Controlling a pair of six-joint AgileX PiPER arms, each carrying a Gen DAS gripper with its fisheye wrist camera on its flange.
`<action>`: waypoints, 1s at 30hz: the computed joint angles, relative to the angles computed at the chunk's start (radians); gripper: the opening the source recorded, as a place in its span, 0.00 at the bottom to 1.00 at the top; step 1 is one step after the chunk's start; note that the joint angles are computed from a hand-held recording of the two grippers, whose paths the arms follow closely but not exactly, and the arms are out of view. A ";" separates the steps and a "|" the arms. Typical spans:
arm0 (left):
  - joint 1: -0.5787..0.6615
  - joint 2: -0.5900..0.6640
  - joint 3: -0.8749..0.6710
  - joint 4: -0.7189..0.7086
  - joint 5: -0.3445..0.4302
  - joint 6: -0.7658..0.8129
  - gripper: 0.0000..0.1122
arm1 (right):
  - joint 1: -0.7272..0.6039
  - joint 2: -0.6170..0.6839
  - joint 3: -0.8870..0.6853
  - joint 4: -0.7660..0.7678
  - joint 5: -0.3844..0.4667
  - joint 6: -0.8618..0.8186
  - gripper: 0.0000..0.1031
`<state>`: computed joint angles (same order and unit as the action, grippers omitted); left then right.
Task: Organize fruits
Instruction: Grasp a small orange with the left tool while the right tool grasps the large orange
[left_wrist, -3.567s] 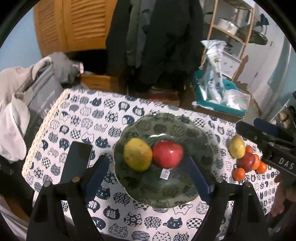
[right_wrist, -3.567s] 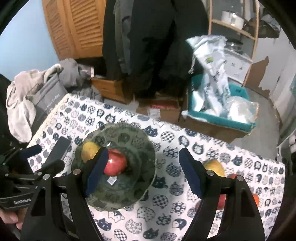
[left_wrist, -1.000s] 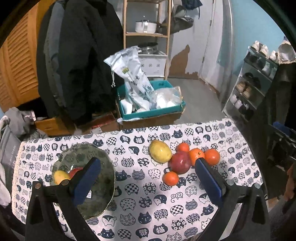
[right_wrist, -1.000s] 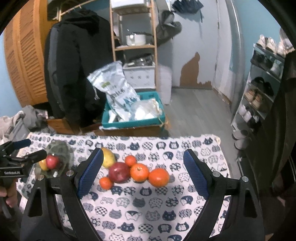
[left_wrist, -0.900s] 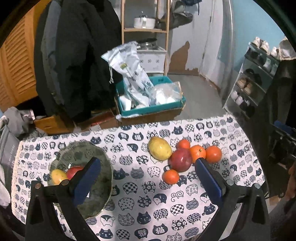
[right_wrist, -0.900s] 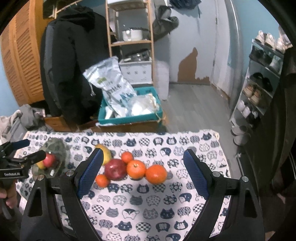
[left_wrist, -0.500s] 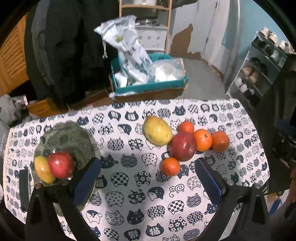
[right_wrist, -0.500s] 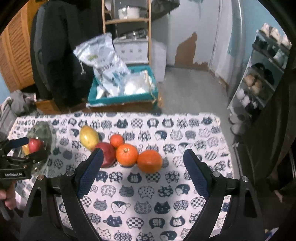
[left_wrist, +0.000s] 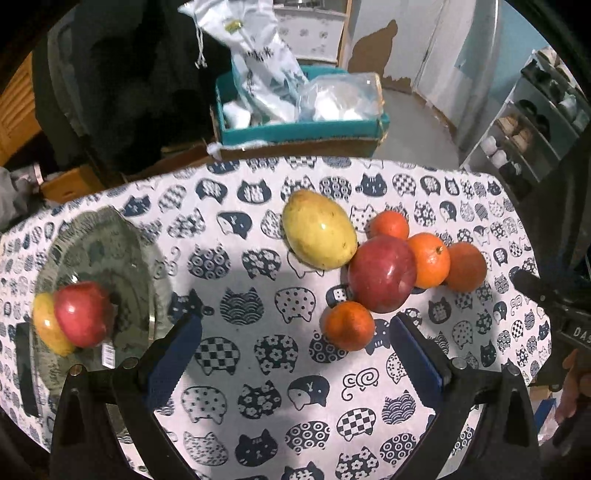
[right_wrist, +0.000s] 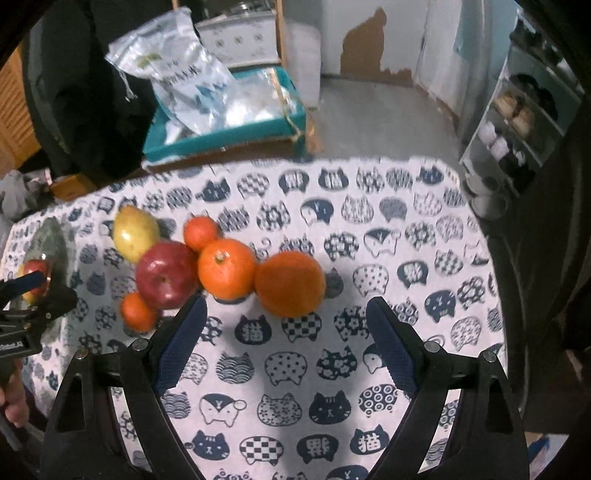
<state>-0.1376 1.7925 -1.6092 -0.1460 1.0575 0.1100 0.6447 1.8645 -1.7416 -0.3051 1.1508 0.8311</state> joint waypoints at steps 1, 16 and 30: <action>-0.003 0.010 0.001 -0.004 -0.001 -0.003 0.91 | -0.007 0.005 0.012 0.009 -0.008 -0.001 0.85; -0.076 0.107 0.026 0.010 -0.037 0.013 0.91 | -0.067 0.043 0.140 0.094 -0.117 -0.021 0.85; -0.077 0.160 0.022 -0.056 -0.032 0.059 0.56 | -0.102 0.124 0.083 0.134 -0.154 -0.127 0.85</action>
